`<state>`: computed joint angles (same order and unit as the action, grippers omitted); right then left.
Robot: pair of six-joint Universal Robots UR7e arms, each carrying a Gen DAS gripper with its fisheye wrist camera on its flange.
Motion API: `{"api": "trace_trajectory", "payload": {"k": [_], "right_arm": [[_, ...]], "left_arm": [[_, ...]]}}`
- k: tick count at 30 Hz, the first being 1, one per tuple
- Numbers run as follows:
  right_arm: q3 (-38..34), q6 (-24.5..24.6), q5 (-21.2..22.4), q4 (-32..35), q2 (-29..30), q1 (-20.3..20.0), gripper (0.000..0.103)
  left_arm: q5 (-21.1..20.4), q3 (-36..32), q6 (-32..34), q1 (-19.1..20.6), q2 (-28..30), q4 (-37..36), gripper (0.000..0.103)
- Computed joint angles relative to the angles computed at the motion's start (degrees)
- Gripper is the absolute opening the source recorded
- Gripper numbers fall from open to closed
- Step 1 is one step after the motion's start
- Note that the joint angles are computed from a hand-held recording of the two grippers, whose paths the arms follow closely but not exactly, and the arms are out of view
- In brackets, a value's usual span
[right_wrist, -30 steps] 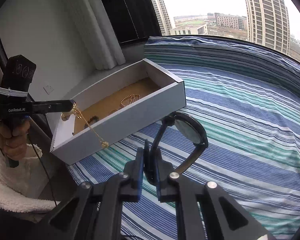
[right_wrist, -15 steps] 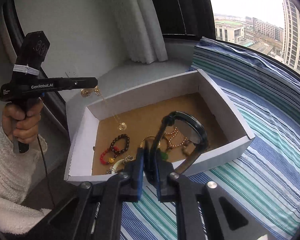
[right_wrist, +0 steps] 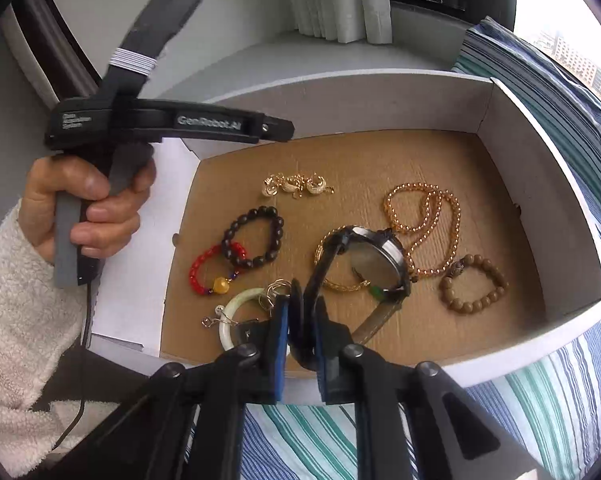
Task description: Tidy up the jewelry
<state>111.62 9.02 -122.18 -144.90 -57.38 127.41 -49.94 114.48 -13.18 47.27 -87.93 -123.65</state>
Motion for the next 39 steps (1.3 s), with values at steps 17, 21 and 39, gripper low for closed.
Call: {"api": "trace_trajectory", "payload": {"k": [17,21,39], "right_arm": [[1.83,8.35,-16.46,-5.58,-0.85,8.02,0.078],[0.53,8.71,-18.88,-3.62,0.78,9.61,0.078],[-1.08,13.64,-21.90,0.05,1.61,10.46,0.078]], "left_arm": [[13.45,6.48,-42.09,-22.18,-17.44,40.74,0.102],[13.26,6.30,-46.55,-24.45,-18.65,44.66,0.102],[13.20,6.53,-51.64,-25.83,-19.81,45.70,0.101]]}}
